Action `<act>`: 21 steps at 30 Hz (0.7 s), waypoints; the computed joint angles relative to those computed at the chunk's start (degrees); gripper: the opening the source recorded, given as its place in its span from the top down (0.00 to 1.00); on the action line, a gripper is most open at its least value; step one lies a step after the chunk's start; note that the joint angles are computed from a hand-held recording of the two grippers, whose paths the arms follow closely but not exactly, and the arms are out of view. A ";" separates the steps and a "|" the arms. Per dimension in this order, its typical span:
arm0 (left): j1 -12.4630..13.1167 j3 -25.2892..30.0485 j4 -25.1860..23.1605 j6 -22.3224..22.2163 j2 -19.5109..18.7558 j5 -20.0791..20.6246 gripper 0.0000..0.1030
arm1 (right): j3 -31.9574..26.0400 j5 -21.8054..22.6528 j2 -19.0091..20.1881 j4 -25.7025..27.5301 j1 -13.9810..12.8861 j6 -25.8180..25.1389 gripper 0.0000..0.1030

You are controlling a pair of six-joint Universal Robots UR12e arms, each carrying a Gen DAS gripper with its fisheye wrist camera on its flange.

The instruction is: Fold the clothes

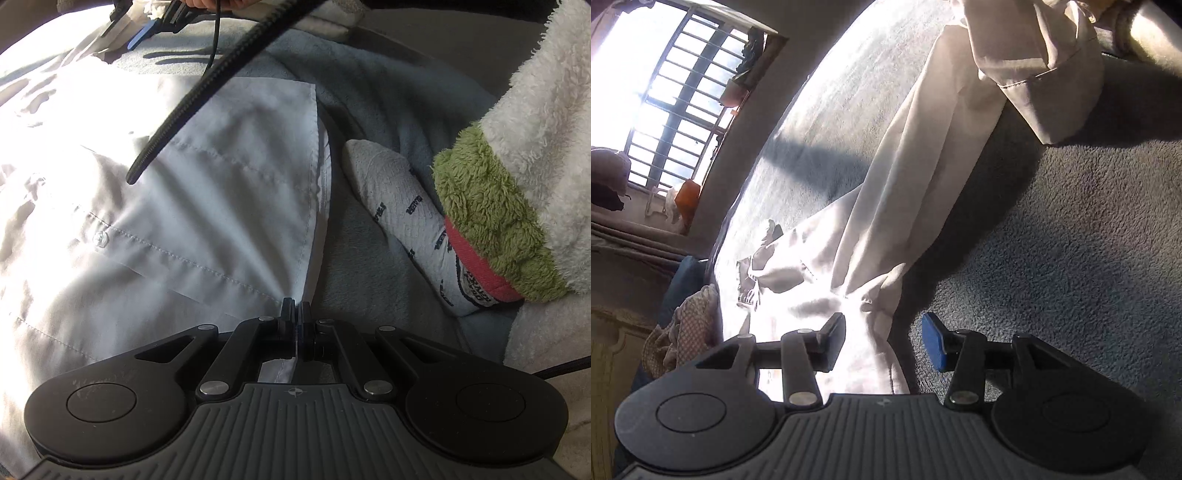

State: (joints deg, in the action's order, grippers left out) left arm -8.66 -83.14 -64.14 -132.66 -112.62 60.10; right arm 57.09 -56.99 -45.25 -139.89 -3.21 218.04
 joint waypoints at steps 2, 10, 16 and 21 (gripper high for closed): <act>0.18 0.12 -0.54 -0.23 -0.12 -0.42 1.00 | -2.76 0.19 1.97 1.29 0.29 1.13 0.52; 0.59 0.84 -2.95 -0.35 -0.64 -2.80 1.00 | -11.75 -9.69 6.14 4.64 2.58 -9.28 0.99; 0.91 1.82 -5.66 0.70 -1.11 -4.27 1.00 | -22.44 -15.55 10.38 10.10 3.85 -21.73 0.99; 0.92 1.90 -6.51 0.60 -1.15 -4.77 1.00 | -29.75 -24.05 14.35 15.81 5.57 -28.27 0.97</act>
